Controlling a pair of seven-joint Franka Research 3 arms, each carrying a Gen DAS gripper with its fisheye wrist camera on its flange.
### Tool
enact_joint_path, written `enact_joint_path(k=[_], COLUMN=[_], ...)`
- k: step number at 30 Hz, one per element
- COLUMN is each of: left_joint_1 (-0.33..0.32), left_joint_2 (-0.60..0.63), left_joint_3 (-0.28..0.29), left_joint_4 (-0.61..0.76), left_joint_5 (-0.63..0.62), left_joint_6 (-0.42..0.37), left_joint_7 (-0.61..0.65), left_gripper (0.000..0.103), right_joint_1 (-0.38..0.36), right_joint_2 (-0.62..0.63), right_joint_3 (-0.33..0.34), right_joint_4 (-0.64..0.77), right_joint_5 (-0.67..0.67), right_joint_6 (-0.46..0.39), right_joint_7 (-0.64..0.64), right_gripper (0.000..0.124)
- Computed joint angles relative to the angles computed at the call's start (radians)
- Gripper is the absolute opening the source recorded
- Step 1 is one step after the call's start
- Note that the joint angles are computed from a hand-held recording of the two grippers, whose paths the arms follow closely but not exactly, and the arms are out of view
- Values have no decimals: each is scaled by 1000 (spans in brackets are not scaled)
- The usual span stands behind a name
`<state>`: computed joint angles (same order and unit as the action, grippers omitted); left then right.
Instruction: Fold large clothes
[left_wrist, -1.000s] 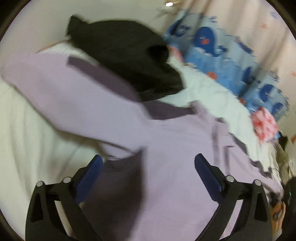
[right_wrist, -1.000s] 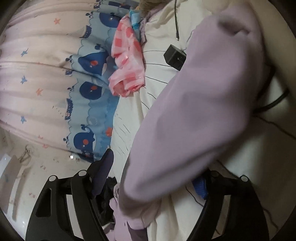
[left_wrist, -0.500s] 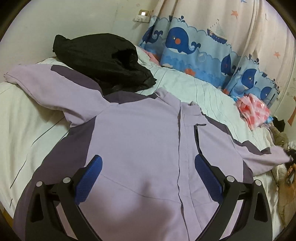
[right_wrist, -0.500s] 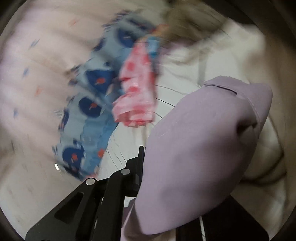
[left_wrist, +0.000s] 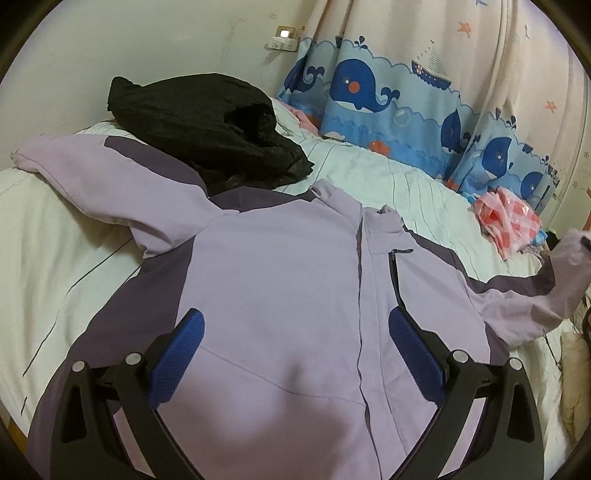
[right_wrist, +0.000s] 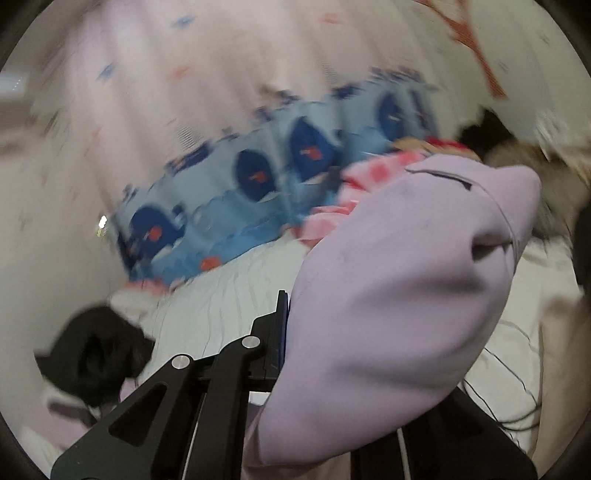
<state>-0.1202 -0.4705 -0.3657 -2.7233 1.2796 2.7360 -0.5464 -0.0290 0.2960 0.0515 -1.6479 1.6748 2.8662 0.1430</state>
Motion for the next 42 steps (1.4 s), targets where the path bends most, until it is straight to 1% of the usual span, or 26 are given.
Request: enact_joint_path(k=[3, 5, 8, 12, 16, 17, 18, 19, 21, 22, 24, 26, 28, 29, 33, 34, 37, 38, 40, 41, 42], left_joint_1=[1, 6, 15, 19, 27, 29, 32, 35, 43, 48, 67, 92, 120, 132, 187, 199, 219, 227, 241, 250, 260], left_joint_2=[-11, -18, -29, -43, -49, -51, -52, -55, -60, -62, -67, -74, -82, -86, -97, -99, -105, -106, -110, -114, -120], left_joint_3=[6, 9, 6, 2, 5, 6, 7, 8, 13, 15, 28, 33, 36, 32, 11, 1, -31, -38, -54, -61, -70], left_joint_4=[-9, -16, -24, -32, -40, -42, -44, -47, -53, -57, -72, -89, -107, -113, -134, -137, -137, -137, -139, -141, -145], left_joint_5=[-8, -9, -11, -24, -37, -40, -43, -46, -50, -51, -52, -55, -65, -72, -104, -112, -149, -156, -173, -180, -187], left_joint_6=[7, 14, 15, 3, 8, 11, 15, 19, 36, 47, 90, 129, 165, 177, 229, 239, 239, 243, 249, 255, 260], left_joint_7=[-6, -13, -23, -20, -19, -18, -17, -17, -19, -22, -38, -57, -73, -77, -86, -84, -58, -49, -36, -33, -33], left_gripper=[96, 96, 96, 96, 96, 96, 96, 96, 96, 96, 96, 96, 96, 96, 96, 96, 96, 96, 96, 96, 96], right_joint_1=[55, 88, 138, 202, 254, 282, 295, 332, 381, 433, 489, 542, 558, 559, 538, 520, 429, 398, 372, 362, 370], right_joint_2=[-12, -3, 24, 75, 124, 141, 153, 176, 213, 243, 289, 340, 374, 382, 378, 373, 333, 314, 304, 307, 315], right_joint_3=[28, 44, 73, 111, 146, 139, 140, 122, 98, 59, 21, -20, -35, -33, 2, 27, 144, 188, 248, 267, 271], right_joint_4=[-2, 9, 31, 46, 47, 45, 45, 46, 55, 63, 83, 114, 137, 140, 133, 125, 60, 34, 21, 30, 50], right_joint_5=[-51, -107, -218, -402, -552, -619, -658, -732, -844, -933, -1041, -1142, -1202, -1220, -1269, -1268, -1242, -1230, -1214, -1209, -1208], right_joint_6=[33, 43, 63, 84, 94, 81, 80, 71, 59, 43, 21, -20, -42, -35, 2, 21, 103, 146, 198, 204, 201], right_joint_7=[-23, 11, 97, 231, 325, 377, 405, 464, 542, 607, 686, 765, 813, 828, 860, 855, 798, 768, 744, 742, 753], right_gripper=[11, 11, 11, 11, 11, 11, 11, 11, 11, 11, 11, 11, 12, 12, 12, 12, 12, 12, 12, 12, 12])
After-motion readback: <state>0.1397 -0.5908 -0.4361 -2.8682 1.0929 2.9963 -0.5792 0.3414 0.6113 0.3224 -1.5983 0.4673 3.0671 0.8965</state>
